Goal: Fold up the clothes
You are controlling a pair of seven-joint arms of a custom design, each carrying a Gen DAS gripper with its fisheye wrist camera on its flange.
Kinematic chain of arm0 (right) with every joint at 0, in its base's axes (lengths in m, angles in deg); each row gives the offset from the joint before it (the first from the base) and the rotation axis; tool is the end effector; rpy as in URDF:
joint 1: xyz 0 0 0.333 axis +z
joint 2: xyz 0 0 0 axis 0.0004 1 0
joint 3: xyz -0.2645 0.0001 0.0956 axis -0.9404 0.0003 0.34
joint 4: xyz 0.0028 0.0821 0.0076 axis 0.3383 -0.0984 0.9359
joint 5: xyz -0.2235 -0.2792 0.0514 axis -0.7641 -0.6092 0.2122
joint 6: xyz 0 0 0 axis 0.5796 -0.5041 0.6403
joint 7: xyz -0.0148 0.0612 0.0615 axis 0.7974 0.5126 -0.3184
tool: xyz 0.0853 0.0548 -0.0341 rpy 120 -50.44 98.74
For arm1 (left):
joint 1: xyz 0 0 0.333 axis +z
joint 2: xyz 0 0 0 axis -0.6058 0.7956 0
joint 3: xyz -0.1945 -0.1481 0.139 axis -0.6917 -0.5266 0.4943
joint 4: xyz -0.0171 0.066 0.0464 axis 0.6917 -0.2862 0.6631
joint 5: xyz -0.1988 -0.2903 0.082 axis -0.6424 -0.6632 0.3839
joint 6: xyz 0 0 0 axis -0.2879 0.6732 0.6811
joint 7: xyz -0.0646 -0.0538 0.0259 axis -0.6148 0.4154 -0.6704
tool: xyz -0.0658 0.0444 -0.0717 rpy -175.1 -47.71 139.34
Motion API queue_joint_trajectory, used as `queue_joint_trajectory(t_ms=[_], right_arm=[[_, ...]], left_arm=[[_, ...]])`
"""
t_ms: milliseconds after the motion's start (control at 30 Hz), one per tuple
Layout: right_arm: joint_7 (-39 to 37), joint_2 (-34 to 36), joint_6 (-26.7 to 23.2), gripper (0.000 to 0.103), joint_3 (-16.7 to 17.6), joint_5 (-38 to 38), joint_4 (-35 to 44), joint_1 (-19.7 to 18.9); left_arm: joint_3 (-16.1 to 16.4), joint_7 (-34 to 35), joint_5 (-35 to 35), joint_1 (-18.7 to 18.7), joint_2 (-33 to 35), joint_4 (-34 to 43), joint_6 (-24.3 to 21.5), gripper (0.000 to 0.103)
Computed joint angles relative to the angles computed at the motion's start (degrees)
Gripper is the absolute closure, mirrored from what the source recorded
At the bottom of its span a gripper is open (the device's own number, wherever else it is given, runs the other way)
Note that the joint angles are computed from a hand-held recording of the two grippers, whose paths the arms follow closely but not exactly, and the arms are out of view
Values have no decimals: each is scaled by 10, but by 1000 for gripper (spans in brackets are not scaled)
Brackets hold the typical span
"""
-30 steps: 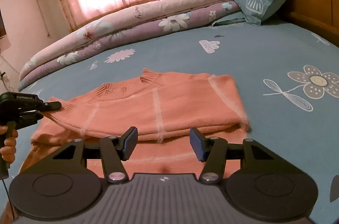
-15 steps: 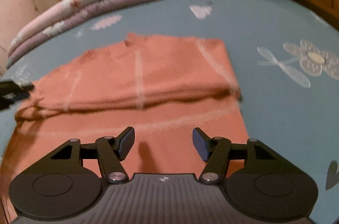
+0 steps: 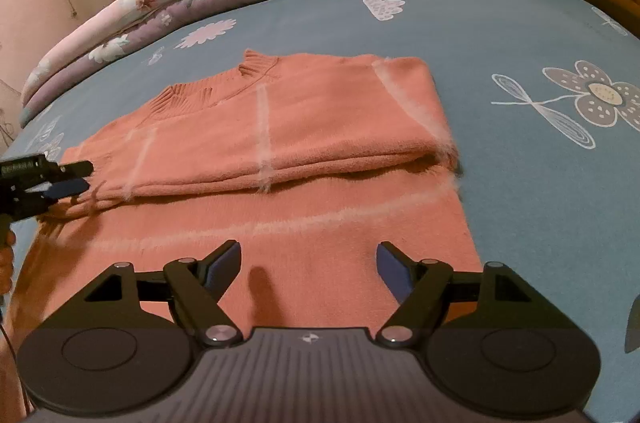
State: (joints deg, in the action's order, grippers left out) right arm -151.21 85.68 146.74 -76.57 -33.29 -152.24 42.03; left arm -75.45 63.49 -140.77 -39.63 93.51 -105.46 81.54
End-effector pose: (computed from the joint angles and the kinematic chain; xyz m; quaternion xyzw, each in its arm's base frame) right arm 0.3813 0.4394 0.3291 -0.4749 0.7938 -0.2289 0.3033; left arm 0.6299 -0.2338 0.3380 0.5435 -0.7162 0.4377 0.0070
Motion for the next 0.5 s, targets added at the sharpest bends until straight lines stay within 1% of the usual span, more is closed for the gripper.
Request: queue_joint_trajectory(t_ms=[33, 67, 100, 133, 167, 200, 267, 300, 367, 400, 433, 467, 500], right_arm=[[2, -2, 3, 20, 0, -4, -4, 1], [2, -4, 4, 20, 0, -6, -8, 1], [2, -6, 3, 19, 1, -7, -11, 1], [2, -8, 2, 19, 2, -8, -14, 2], [3, -9, 1, 19, 3, -9, -16, 2], [5, -9, 2, 19, 3, -11, -17, 1], [10, -10, 3, 19, 4, -13, -18, 1], [12, -11, 6, 18, 4, -14, -20, 0], [17, -13, 10, 16, 5, -18, -23, -1], [21, -15, 15, 14, 5, -21, -27, -2], [24, -17, 20, 13, 5, -25, -30, -3], [27, -19, 23, 13, 5, -29, -33, -3], [30, -22, 26, 13, 5, -33, -37, -4]], left_arm=[[8, -15, 15, -10, -4, 4, -5, 57], [5, -13, 21, -14, -3, 10, -11, 55], [-5, -2, 21, -15, 1, 19, -18, 53], [-13, 10, 22, -17, 5, 29, -25, 47], [-14, 12, 28, -27, 12, 41, -31, 45], [-8, 2, 42, -41, 21, 55, -37, 45], [16, -36, 80, -73, 37, 74, -36, 45], [32, -64, 102, -91, 42, 78, -27, 45], [75, -141, 156, -125, 54, 85, -11, 47], [78, -154, 165, -126, 58, 86, -6, 48], [68, -158, 167, -117, 57, 83, -5, 48], [65, -171, 180, -116, 55, 90, -24, 47], [63, -186, 197, -116, 58, 108, -55, 47]])
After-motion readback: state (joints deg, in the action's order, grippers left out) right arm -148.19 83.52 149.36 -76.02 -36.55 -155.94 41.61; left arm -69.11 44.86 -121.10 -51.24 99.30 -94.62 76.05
